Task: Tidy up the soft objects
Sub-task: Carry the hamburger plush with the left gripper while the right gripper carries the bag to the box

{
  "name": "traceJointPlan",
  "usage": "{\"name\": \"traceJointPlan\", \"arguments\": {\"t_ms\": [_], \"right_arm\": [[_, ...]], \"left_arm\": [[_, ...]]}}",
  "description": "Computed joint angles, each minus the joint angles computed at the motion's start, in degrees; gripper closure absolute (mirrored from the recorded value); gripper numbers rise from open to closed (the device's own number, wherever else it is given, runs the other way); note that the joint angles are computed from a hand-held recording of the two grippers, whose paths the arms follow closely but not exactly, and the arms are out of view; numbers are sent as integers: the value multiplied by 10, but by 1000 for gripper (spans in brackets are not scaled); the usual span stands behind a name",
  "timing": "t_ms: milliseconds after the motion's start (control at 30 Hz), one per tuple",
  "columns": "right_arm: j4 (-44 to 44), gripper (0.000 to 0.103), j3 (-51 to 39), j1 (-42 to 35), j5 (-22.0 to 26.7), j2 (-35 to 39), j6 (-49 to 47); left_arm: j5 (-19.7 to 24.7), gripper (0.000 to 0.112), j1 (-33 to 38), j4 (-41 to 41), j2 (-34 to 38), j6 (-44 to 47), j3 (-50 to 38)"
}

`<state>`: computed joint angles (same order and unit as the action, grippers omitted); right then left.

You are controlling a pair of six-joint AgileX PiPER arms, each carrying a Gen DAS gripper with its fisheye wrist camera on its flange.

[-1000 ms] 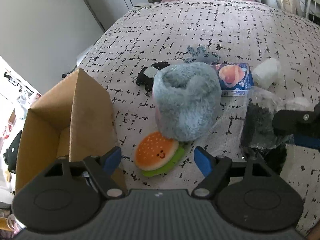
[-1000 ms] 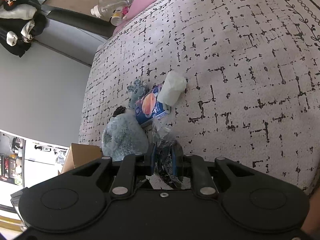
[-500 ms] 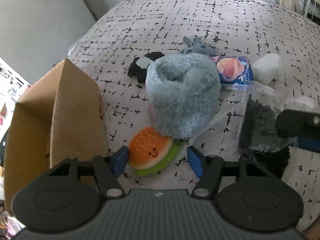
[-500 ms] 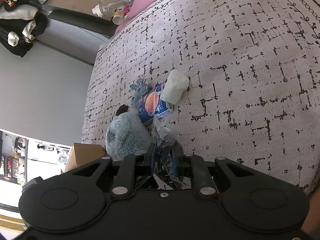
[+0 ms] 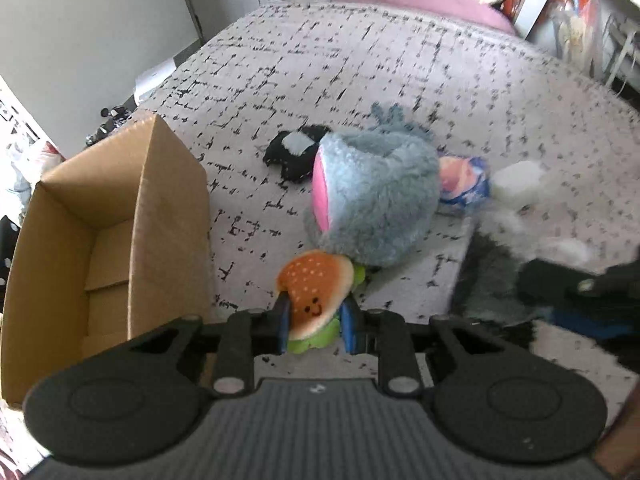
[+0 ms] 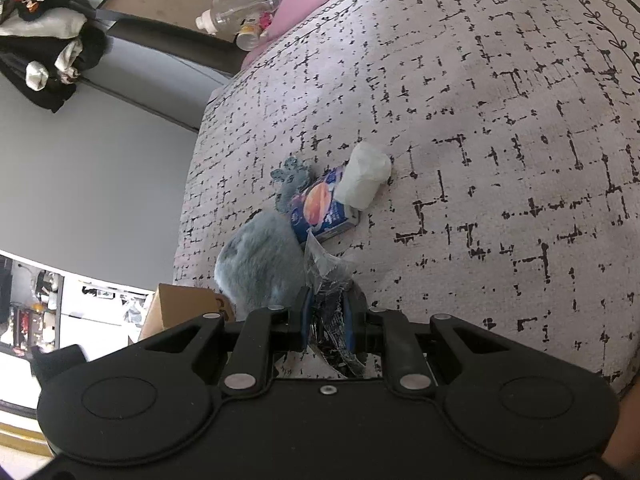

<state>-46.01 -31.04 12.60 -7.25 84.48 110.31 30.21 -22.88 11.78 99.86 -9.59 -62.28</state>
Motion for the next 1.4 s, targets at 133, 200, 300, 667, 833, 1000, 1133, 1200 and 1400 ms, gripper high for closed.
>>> {"name": "traceJointPlan", "arguments": {"t_ms": [133, 200, 300, 667, 833, 1000, 1133, 1200, 1400], "right_arm": [[53, 87, 1, 8, 2, -11, -55], [97, 87, 3, 12, 1, -17, -101], [142, 87, 6, 13, -1, -25, -145], [272, 87, 5, 35, -13, -52, -306], [297, 87, 0, 53, -42, -51, -354], [349, 87, -8, 67, -55, -56, -427], [316, 87, -32, 76, -44, -50, -424], [299, 87, -50, 85, -32, -46, -424], [227, 87, -82, 90, -47, -24, -380]], "left_arm": [[10, 88, 13, -65, -37, 57, 5], [13, 88, 18, -86, -53, 75, 9], [22, 88, 28, -115, -73, 98, 10], [45, 88, 63, -164, -129, 149, 10], [56, 88, 84, -178, -145, 164, 7], [65, 88, 110, -194, -162, 185, 7], [71, 88, 133, -201, -173, 201, 6], [72, 88, 143, -206, -177, 210, 5], [80, 88, 188, -235, -180, 239, -2]]}}
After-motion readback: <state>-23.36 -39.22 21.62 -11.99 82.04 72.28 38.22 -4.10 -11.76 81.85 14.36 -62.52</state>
